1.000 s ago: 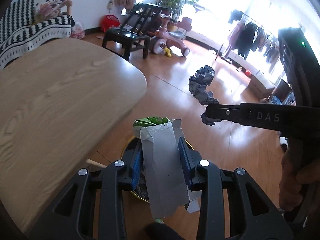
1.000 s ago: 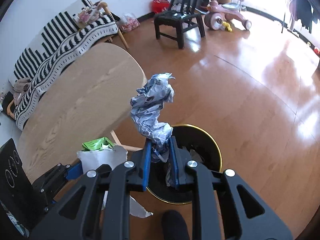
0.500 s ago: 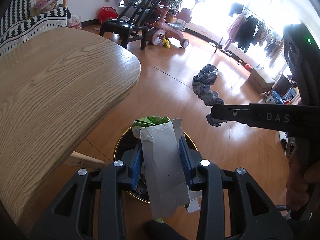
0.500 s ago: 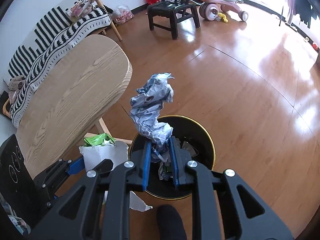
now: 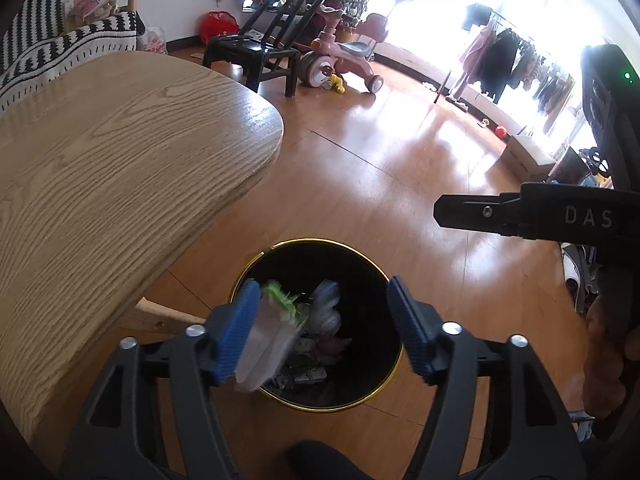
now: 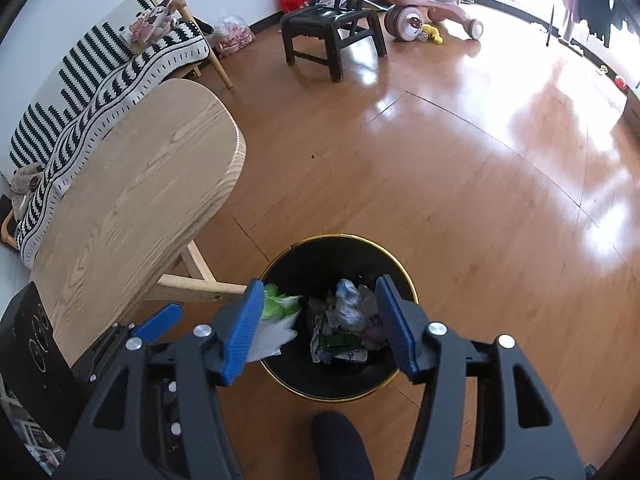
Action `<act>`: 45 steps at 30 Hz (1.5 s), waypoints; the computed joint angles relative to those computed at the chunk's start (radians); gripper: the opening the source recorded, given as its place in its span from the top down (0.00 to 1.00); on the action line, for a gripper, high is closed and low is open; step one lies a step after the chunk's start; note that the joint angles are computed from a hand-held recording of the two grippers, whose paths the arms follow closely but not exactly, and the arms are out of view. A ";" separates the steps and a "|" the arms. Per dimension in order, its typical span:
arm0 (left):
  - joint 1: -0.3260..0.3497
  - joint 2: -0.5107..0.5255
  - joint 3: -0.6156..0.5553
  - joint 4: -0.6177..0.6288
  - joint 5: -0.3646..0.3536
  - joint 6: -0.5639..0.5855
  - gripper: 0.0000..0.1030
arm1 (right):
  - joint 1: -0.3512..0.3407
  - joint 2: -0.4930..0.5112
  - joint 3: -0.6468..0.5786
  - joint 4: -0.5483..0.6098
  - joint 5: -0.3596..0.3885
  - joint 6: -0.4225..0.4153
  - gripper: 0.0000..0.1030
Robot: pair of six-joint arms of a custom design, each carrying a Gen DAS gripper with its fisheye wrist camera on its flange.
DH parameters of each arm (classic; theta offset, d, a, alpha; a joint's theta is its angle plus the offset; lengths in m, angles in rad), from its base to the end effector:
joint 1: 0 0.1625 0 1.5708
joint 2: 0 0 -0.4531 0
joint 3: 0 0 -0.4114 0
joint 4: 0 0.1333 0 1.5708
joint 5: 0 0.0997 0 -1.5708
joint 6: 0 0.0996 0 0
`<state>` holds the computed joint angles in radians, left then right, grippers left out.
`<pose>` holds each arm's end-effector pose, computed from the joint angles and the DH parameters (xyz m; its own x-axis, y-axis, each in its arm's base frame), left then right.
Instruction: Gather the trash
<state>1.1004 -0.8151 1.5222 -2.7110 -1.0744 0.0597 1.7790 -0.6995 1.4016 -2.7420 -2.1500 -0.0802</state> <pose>-0.1792 -0.7511 0.1874 -0.8483 0.2682 -0.4566 0.4628 0.7945 -0.3931 0.2398 -0.7541 0.1593 -0.8524 -0.0010 0.5229 -0.2535 0.8754 -0.4115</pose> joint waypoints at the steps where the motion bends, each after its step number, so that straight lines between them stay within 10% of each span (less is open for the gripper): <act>1: 0.000 -0.001 0.002 -0.004 -0.003 -0.001 0.32 | 0.001 0.000 0.000 -0.002 0.002 -0.001 0.42; 15: -0.003 -0.116 0.069 -0.056 0.055 -0.026 0.13 | 0.061 0.039 -0.024 -0.121 0.039 -0.046 0.17; 34: 0.029 -0.690 0.388 -0.089 0.656 -0.123 0.07 | 0.325 0.354 -0.271 -0.114 0.191 -0.285 0.07; 45: 0.081 -0.887 0.455 0.019 0.782 -0.251 0.07 | 0.419 0.546 -0.458 -0.017 0.220 -0.310 0.07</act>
<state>1.1817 -1.7022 1.9768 -2.6922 -0.2927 -0.1911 2.1977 -0.1535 0.9432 -2.7593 -1.9301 -0.3904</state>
